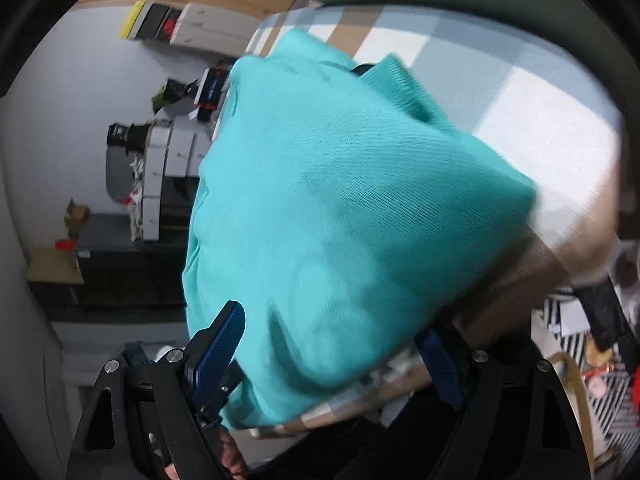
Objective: Fold large clothes
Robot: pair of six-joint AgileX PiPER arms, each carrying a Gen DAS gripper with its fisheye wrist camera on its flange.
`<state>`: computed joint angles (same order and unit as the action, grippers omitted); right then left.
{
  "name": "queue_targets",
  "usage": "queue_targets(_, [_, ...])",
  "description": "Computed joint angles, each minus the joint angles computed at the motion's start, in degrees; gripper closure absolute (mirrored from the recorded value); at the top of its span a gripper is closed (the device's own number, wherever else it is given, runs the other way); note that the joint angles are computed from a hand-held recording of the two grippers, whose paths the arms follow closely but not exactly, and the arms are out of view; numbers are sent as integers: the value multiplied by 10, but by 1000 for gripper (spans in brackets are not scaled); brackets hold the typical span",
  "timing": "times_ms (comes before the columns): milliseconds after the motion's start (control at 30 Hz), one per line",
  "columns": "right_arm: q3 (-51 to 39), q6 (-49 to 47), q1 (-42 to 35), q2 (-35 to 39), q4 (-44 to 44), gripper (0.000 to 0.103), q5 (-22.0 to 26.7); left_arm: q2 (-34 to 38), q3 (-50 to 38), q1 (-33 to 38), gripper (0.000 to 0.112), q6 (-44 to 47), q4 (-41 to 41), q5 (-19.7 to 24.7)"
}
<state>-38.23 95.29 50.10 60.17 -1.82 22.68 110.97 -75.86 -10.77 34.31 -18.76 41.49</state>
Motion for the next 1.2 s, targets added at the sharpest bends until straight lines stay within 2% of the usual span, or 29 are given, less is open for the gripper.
queue_targets(100, [-21, -17, -2, 18, -16, 17, 11, 12, -19, -10, 10, -17, 9, 8])
queue_targets(333, [-103, -89, -29, 77, -44, 17, 103, 48, -84, -36, 10, -60, 35, 32])
queue_targets(400, [-116, -93, -25, 86, -55, 17, 122, 55, -104, -32, 10, -63, 36, 56])
queue_targets(467, [-135, -118, -17, 96, -44, 18, 148, 44, -103, -16, 10, -52, 19, 74])
queue_targets(533, [-161, -125, 12, 91, -63, 19, 190, 17, -74, 5, 10, -28, -7, 66])
queue_targets(600, [-191, -116, 48, 83, -96, 20, 236, -31, -21, 34, 10, -9, -16, 32])
queue_targets(700, [-229, -44, 150, 57, -208, 20, 289, -120, 91, 71, 10, -13, 41, -83])
queue_targets(733, [-241, -36, 173, 57, -233, 20, 303, -138, 114, 88, 10, -6, 50, -102])
queue_targets(767, [-272, -22, 211, 67, -274, 20, 340, -151, 130, 112, 10, 9, 46, -111])
queue_targets(833, [-327, -41, 253, 100, -322, 18, 385, -159, 144, 184, 10, 54, -14, -94])
queue_targets(900, [-373, -79, 279, 139, -363, 18, 410, -144, 137, 238, 10, 49, -43, -51])
queue_targets(933, [-391, -98, 279, 159, -365, 18, 415, -125, 125, 268, 10, 61, -69, -12])
queue_targets(1000, [-425, -155, 246, 206, -323, 21, 393, -91, 104, 295, 10, 92, -101, 55])
queue_targets(1033, [-437, -184, 224, 230, -292, 21, 375, -82, 101, 296, 10, 96, -100, 66])
queue_targets(1067, [-451, -203, 208, 252, -273, 26, 369, -81, 111, 290, 10, 96, -90, 54])
queue_targets(1133, [-485, -246, 175, 301, -224, 44, 370, -78, 124, 285, 10, 122, -108, 48])
queue_targets(1167, [-486, -266, 159, 318, -196, 56, 358, -71, 124, 288, 14, 141, -127, 61])
queue_targets(1200, [-482, -275, 144, 327, -182, 61, 345, -62, 121, 289, 26, 144, -135, 68])
